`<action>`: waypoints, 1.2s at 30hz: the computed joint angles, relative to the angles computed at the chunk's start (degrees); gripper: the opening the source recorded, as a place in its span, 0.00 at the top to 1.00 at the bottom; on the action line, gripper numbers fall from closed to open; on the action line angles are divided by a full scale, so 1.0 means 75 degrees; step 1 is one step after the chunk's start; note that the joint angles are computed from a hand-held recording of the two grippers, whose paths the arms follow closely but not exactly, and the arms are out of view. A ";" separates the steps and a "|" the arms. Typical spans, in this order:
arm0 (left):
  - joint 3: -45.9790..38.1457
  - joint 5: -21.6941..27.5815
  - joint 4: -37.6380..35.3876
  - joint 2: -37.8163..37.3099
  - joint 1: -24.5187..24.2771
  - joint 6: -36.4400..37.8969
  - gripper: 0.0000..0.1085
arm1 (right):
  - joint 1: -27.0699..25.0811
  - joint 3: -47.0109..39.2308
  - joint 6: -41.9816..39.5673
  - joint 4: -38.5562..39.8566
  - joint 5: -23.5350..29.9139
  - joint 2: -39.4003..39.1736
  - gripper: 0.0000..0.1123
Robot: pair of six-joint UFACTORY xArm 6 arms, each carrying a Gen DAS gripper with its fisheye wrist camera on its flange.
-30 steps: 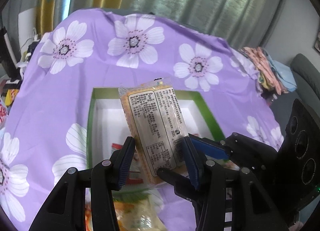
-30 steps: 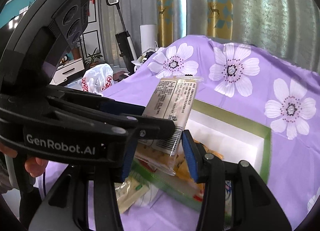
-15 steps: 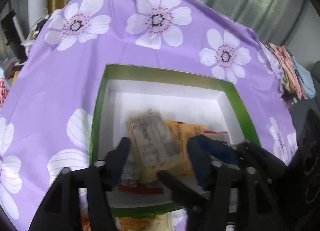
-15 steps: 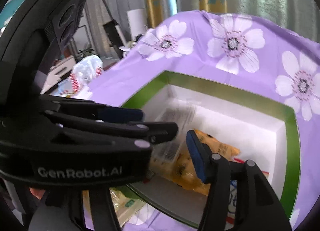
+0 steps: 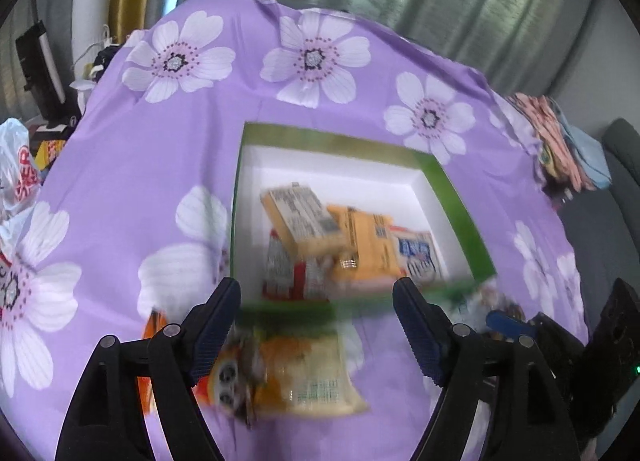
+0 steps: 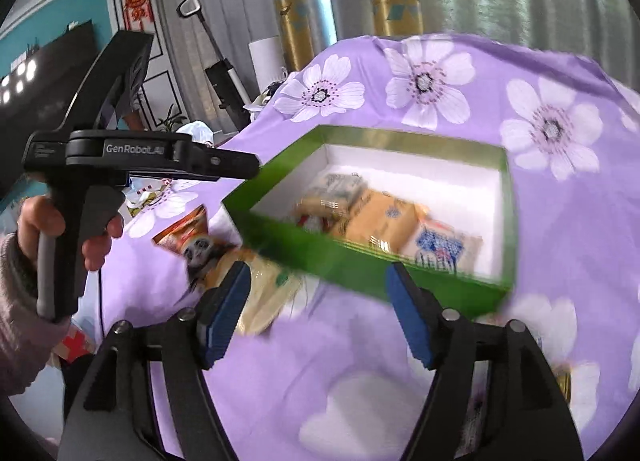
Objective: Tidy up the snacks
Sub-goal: 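Withdraw the open right gripper and move it to the yellow corn snack pack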
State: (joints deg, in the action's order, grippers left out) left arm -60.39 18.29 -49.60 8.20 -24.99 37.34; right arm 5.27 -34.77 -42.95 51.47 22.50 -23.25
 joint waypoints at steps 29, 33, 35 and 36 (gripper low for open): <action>0.2445 0.0494 -0.2095 -0.1645 0.0095 0.2325 0.27 | 0.0911 0.1170 0.0760 -0.0379 0.0708 -0.0896 0.33; 0.2030 0.0323 -0.1740 -0.1151 -0.0043 0.2207 0.27 | 0.0939 0.0925 0.0562 -0.0039 0.0605 -0.0504 0.33; 0.1796 0.0369 -0.1705 -0.0928 -0.0035 0.2216 0.27 | 0.0982 0.0745 0.0374 0.0154 0.0538 -0.0231 0.33; 0.1658 0.0412 -0.1643 -0.0799 -0.0030 0.2185 0.27 | 0.1000 0.0656 0.0276 0.0246 0.0532 -0.0105 0.33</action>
State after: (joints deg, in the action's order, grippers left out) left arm -47.95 21.38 -61.92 2.21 -25.22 53.72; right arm 12.77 -29.86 -40.88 53.32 26.49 -24.04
